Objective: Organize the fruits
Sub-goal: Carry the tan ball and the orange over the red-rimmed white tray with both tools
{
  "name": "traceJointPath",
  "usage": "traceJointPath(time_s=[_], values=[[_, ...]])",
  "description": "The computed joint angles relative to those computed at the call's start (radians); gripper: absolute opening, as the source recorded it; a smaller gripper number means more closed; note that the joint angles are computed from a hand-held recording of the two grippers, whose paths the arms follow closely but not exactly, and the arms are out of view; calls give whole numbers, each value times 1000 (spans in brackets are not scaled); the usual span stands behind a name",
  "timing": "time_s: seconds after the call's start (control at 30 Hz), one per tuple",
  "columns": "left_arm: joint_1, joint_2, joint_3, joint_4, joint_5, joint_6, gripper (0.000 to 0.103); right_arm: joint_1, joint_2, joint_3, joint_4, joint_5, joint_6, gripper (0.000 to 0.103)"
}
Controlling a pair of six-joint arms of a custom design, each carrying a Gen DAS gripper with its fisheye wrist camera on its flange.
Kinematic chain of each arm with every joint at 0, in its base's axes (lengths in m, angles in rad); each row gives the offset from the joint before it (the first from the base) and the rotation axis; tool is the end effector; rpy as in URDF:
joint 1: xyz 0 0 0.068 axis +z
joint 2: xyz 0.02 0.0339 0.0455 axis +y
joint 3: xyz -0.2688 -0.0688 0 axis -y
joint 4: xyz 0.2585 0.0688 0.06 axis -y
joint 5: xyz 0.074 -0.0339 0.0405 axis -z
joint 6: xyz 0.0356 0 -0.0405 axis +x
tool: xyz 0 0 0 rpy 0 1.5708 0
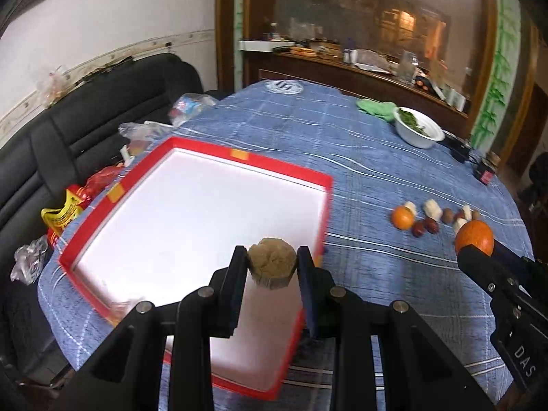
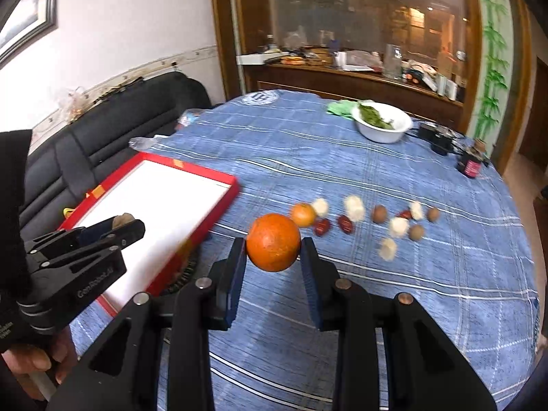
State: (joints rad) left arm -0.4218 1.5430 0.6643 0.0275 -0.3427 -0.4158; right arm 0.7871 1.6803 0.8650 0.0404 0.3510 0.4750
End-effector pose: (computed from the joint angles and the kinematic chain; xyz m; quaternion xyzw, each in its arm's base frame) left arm 0.2736 -0.1097 0.1406 -0.0573 0.9224 0.0047 0.3818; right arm 0.2537 0.2372 0.1585 -0.0742 0.9072 0.0952 0.4030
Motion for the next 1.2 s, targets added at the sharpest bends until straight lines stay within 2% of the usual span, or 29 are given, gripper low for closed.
traceJointPath(time_s=[0.4,0.87,1.2], values=[[147,20,2,-5,33,21,28,55,199,232,-19,-59,-26,34],[281,128,49,-12,97,35,28,68,414,461,-73,-138,-37,34],[304,192,95,-50,94,23,28,55,520,571,-126,-186,-33,35]])
